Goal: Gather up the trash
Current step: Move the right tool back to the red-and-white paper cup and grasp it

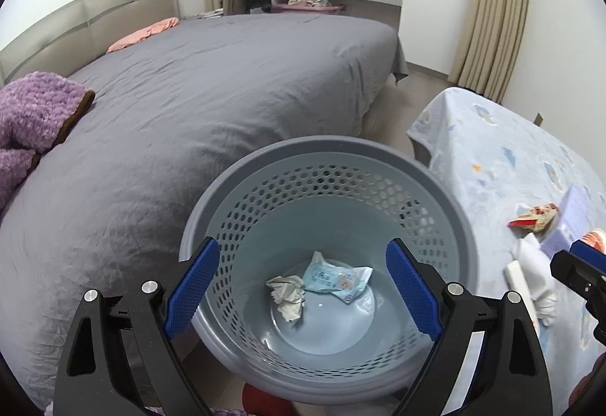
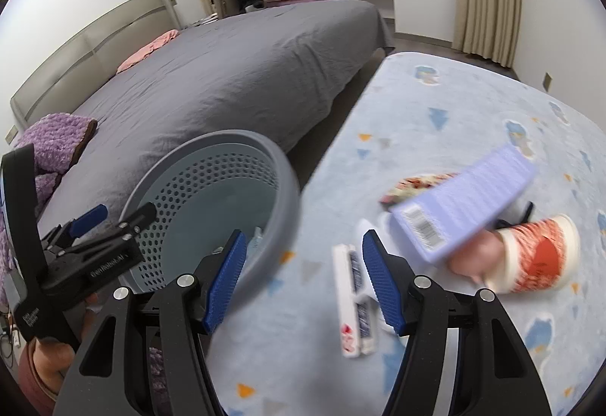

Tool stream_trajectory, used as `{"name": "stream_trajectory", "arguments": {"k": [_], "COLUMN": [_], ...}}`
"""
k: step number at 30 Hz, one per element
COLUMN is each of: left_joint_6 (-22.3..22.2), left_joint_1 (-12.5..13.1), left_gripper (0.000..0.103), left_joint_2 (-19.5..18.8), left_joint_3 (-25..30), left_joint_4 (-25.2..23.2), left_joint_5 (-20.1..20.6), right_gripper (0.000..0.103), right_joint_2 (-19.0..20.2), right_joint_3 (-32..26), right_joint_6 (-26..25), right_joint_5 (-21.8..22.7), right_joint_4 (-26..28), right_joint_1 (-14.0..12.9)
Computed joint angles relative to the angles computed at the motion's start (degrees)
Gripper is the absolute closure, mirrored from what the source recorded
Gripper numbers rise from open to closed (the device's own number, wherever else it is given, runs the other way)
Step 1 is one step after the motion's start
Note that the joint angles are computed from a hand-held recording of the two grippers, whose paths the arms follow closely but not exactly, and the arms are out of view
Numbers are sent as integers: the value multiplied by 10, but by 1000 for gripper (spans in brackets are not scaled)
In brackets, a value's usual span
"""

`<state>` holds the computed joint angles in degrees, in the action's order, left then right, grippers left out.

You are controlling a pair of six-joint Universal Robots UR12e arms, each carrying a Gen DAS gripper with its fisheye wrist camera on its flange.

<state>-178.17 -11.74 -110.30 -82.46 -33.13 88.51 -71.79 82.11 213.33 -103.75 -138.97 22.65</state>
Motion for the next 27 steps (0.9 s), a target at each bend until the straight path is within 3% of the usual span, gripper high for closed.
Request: {"name": "stream_trajectory", "arguments": {"k": [7, 15, 27], "left_joint_6": [10, 12, 5], "left_joint_1": [-7, -20, -55], "left_gripper": [15, 15, 15], "left_joint_2": [17, 34, 48], "left_joint_3": [-13, -29, -40], "left_joint_4": [11, 9, -7], "left_joint_5": [-14, -22, -32], "right_gripper": [42, 42, 42], "right_joint_2": [-45, -102, -168], "right_joint_3": [58, 122, 211], "right_joint_6": [40, 66, 97], "right_joint_5": [-18, -49, -33], "right_joint_4": [-28, -22, -16], "right_joint_1": [-7, -11, -45]}}
